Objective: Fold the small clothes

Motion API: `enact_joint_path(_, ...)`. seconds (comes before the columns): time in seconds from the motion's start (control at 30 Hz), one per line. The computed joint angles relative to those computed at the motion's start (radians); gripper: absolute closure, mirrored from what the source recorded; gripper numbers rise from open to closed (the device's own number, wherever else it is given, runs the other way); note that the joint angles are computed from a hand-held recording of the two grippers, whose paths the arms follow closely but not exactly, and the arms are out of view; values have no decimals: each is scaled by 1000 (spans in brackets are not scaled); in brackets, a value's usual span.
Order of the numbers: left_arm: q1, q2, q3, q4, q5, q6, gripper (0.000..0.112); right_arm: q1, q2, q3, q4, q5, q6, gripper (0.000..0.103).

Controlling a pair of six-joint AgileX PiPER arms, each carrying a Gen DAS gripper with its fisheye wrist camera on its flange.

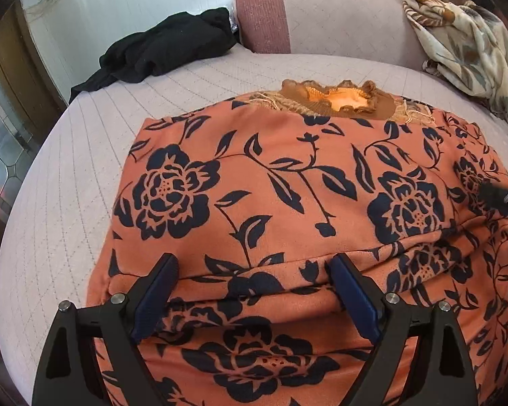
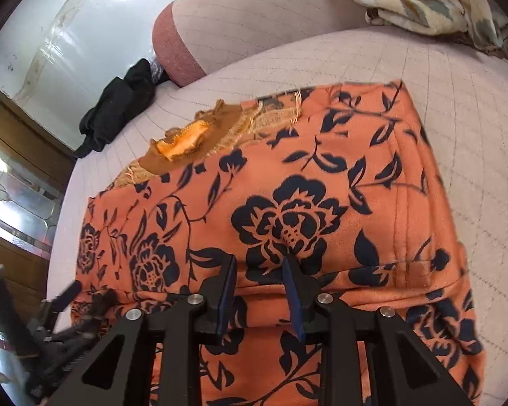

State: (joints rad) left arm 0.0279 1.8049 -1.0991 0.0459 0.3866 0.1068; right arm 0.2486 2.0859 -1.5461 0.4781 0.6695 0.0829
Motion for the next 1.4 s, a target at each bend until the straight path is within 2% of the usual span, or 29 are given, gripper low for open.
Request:
enact_joint_path(0.1, 4, -11, -3, -33, 9, 9, 21, -24, -58, 56, -77, -62, 63, 71)
enact_joint_path(0.17, 19, -19, -3, -97, 11, 58, 21, -61, -30, 38, -81, -15, 87, 71)
enact_joint_path(0.2, 22, -18, -5, -97, 14, 57, 21, -83, 3, 17, -42, 30, 58, 71)
enact_joint_path(0.27, 28, -16, -11, -78, 25, 40, 21, -117, -3, 52, 66, 20, -46, 71)
enact_joint_path(0.33, 40, -25, -1, -100, 27, 70, 21, -130, -32, 59, 79, 48, -65, 71)
enact_joint_path(0.4, 48, -46, 30, -108, 12, 105, 21, -147, -83, 117, 131, 24, -129, 71)
enact_joint_path(0.53, 72, -129, 156, -33, -54, 126, 21, -196, -197, 250, 201, -5, -198, 71)
enact_joint_path(0.6, 118, -182, 207, -128, -50, 241, 21, -216, -265, 327, 254, -30, -220, 70)
enact_joint_path(0.67, 194, -245, 255, -302, -29, 419, 21, -255, -363, 450, 343, -65, -302, 51)
enact_joint_path(0.7, 238, -276, 284, -380, -16, 500, 21, -274, -426, 525, 376, -84, -334, 30)
enact_joint_path(0.77, 335, -327, 340, -509, 25, 636, 21, -316, -532, 651, 431, -101, -397, 29)
enact_joint_path(0.83, 456, -361, 387, -623, 97, 781, 21, -368, -621, 739, 404, -54, -414, 29)
enact_joint_path(0.97, 677, -399, 429, -708, 230, 950, 21, -491, -759, 867, 303, 22, -394, 29)
enact_joint_path(1.1, 875, -435, 448, -715, 338, 1072, 21, -616, -794, 940, 317, 136, -466, 29)
enact_joint_path(1.2, 977, -428, 449, -677, 405, 1087, 21, -604, -776, 944, 245, 187, -417, 29)
enact_joint_path(1.33, 1085, -404, 434, -598, 463, 1033, 22, -527, -779, 975, 176, 183, -313, 30)
enact_joint_path(1.4, 1120, -399, 436, -564, 480, 1016, 26, -471, -816, 990, 119, 162, -246, 30)
